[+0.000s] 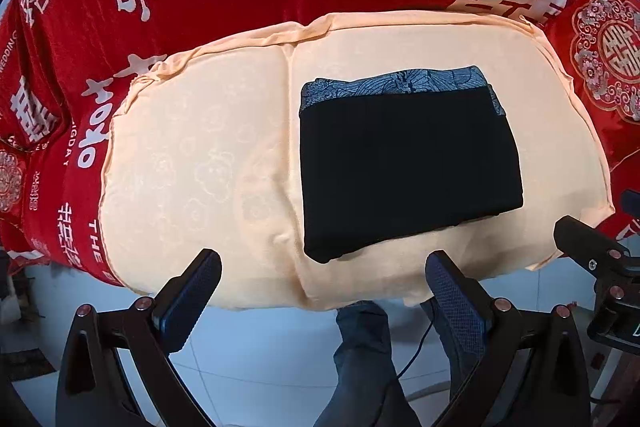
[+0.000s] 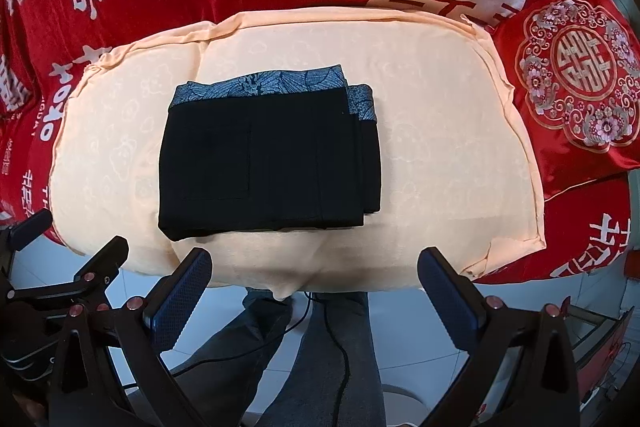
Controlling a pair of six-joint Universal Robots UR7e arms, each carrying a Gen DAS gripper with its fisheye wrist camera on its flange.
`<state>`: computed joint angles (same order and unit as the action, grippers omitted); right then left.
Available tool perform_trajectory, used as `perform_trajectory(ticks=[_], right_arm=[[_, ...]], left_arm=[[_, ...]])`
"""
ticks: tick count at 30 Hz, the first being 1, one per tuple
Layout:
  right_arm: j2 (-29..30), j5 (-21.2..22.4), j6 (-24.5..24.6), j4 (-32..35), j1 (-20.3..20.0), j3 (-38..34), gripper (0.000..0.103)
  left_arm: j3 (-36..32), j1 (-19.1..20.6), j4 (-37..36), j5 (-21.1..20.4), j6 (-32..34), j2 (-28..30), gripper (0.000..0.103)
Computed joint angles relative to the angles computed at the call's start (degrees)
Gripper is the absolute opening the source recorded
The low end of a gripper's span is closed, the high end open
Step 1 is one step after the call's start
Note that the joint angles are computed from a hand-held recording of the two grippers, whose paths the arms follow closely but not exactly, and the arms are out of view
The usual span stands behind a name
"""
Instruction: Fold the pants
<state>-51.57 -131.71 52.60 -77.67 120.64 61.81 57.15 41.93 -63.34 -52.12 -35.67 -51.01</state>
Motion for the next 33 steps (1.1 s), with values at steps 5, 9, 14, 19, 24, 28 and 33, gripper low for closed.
perform_trajectory(ticks=[5,9,14,19,24,28,33], right_arm=[[-0.01,-0.04,-0.07,-0.08,-0.01,0.08,0.103],[0.05,0.07,-0.44,-0.19,-0.16,0.1,0.103],[0.15,0.21,-0.5,-0.07,-0.23,-0.1,0.103],[0.14,0.18,-0.51,-0.11,-0.22,-0.05,0.103],[0.14,0.2,-0.57,-0.12,-0.23,-0.03,0.103],[0.18,0.2,-0.44,-0.05,-0.22,-0.11,0.103],[-0.06,0.05,-0.26,-0.11,-0.29,0.21,0.103]], left_arm=[[0.17,-0.05,-0.29,-0.22,0.31,0.0,0.103],[0.37,-0.15,-0.57,-0.38,0.63,-0.08,0.103],[0.38,-0.17,-0.57,-0.33,0.69,-0.03,0.103],[0.44,-0.18,-0.63,-0.22,0.93,-0.08,0.103],[0.7,-0.34,-0.84,0.04,0.91,-0.1,0.103],[0.63,-0.41,-0.8,0.0,0.58,0.01,0.103],[0.73,-0.49,-1.49,0.11,0.89,-0.05,0.103]])
